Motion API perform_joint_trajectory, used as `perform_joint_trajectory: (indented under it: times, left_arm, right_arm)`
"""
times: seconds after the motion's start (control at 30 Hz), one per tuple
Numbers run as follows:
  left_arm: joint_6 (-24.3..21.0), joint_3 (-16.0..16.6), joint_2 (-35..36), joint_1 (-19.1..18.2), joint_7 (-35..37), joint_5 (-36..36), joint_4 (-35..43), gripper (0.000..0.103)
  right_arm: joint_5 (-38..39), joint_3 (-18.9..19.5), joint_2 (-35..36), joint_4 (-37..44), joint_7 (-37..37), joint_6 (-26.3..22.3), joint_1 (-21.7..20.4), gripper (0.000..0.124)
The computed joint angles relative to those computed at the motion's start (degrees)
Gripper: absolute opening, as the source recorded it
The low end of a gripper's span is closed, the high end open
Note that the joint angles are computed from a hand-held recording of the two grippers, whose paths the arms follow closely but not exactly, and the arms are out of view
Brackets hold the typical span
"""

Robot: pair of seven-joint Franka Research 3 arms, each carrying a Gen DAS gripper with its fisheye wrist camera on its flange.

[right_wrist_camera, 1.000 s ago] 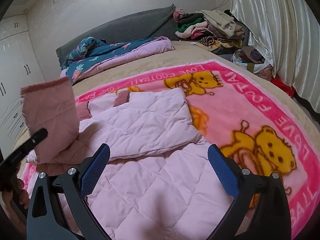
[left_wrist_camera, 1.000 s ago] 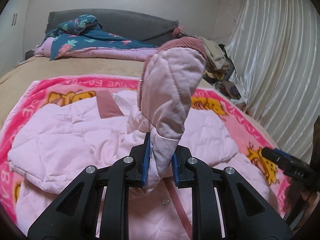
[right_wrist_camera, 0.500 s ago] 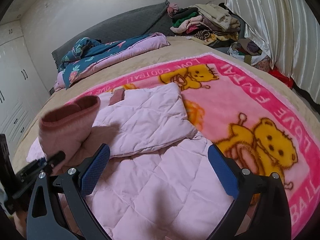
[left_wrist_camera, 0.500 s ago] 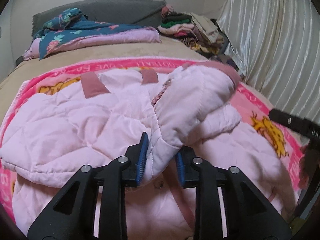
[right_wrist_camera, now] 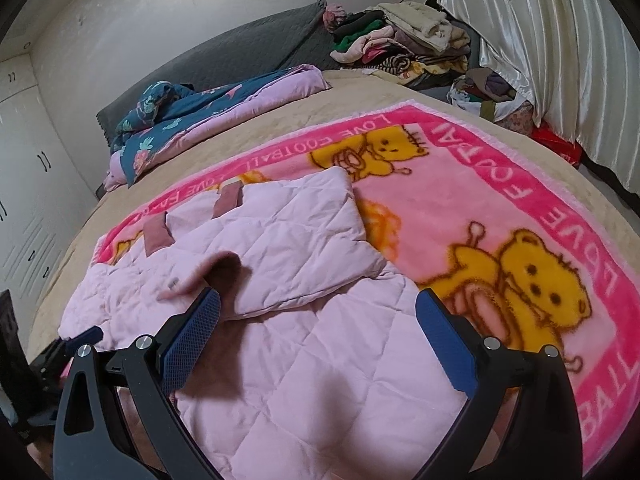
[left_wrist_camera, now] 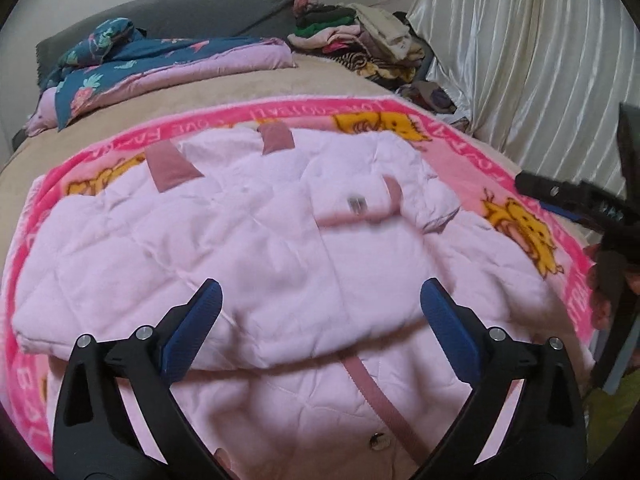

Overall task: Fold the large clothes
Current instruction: 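Move the right gripper toward the dusty-pink front trim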

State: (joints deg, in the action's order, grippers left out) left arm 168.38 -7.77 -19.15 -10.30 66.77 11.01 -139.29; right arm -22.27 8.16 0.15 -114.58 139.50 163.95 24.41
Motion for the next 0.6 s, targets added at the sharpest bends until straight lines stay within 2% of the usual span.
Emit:
perform_joint_trajectory:
  times: [0.17, 0.27, 0.33, 0.4, 0.47, 0.6]
  left_arm:
    - [1.4, -1.5, -1.9, 5.1, -5.4, 3.2, -1.0, 0.094]
    - [1.6, -1.8, -3.0, 8.3, -8.9, 5.1, -1.6, 0.093]
    - [1.8, -3.1, -3.8, 12.4, -12.6, 7.9, -2.0, 0.094]
    - [1.1, -4.5, -4.7, 16.4, -16.7, 10.9, -2.4, 0.094]
    - [1.2, -2.6, -5.4, 16.6, -18.1, 10.9, -3.1, 0.094]
    - [2.8, 1.8, -6.9, 16.9, -19.9, 8.4, -5.5, 0.093]
  right_arm:
    - [7.2, 0.8, 2.1, 2.2, -7.7, -0.7, 1.5, 0.098]
    - [18.4, 2.2, 5.3, 5.1, -17.8, -1.9, 2.6, 0.098]
    - [25.7, 3.2, 7.8, 7.7, -24.2, -3.4, 3.1, 0.098]
    - [29.4, 3.3, 10.2, 10.2, -27.2, -5.4, 4.1, 0.098]
    - [33.4, 3.7, 13.0, 13.1, -30.4, -6.9, 4.7, 0.098]
    - [35.9, 2.6, 16.9, 17.1, -30.6, -9.5, 6.5, 0.098]
